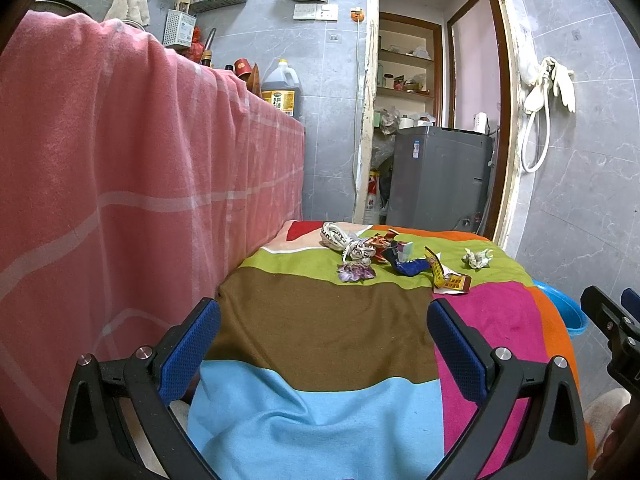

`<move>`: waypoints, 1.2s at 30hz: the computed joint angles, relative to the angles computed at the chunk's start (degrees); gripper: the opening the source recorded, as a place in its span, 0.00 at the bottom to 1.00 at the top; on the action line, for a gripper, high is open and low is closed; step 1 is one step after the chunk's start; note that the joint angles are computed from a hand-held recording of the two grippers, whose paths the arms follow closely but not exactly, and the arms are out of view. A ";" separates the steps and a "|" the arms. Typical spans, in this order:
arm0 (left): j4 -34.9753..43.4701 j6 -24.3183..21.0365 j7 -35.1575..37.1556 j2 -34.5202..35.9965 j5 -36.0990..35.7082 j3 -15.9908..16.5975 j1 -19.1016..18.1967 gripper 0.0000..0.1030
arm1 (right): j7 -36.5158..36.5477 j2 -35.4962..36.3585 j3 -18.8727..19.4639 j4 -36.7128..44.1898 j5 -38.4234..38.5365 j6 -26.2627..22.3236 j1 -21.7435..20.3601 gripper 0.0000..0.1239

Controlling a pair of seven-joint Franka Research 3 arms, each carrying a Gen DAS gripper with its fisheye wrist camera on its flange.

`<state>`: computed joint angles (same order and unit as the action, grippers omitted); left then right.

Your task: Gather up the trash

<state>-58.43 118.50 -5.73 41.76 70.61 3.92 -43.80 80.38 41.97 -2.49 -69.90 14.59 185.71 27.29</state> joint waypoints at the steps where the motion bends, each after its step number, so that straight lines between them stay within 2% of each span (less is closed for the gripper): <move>1: 0.08 0.04 0.09 0.04 -0.02 -0.01 0.00 0.98 | -0.02 0.00 0.00 0.00 0.02 0.00 0.00 0.83; 36: 1.41 0.13 0.41 1.03 -0.42 0.57 -0.30 0.98 | -0.20 -0.14 0.19 0.08 0.20 -0.03 -0.13 0.83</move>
<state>-57.02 118.63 -5.32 42.79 70.20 4.49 -44.10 80.18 41.84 -2.30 -69.82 14.80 185.67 27.16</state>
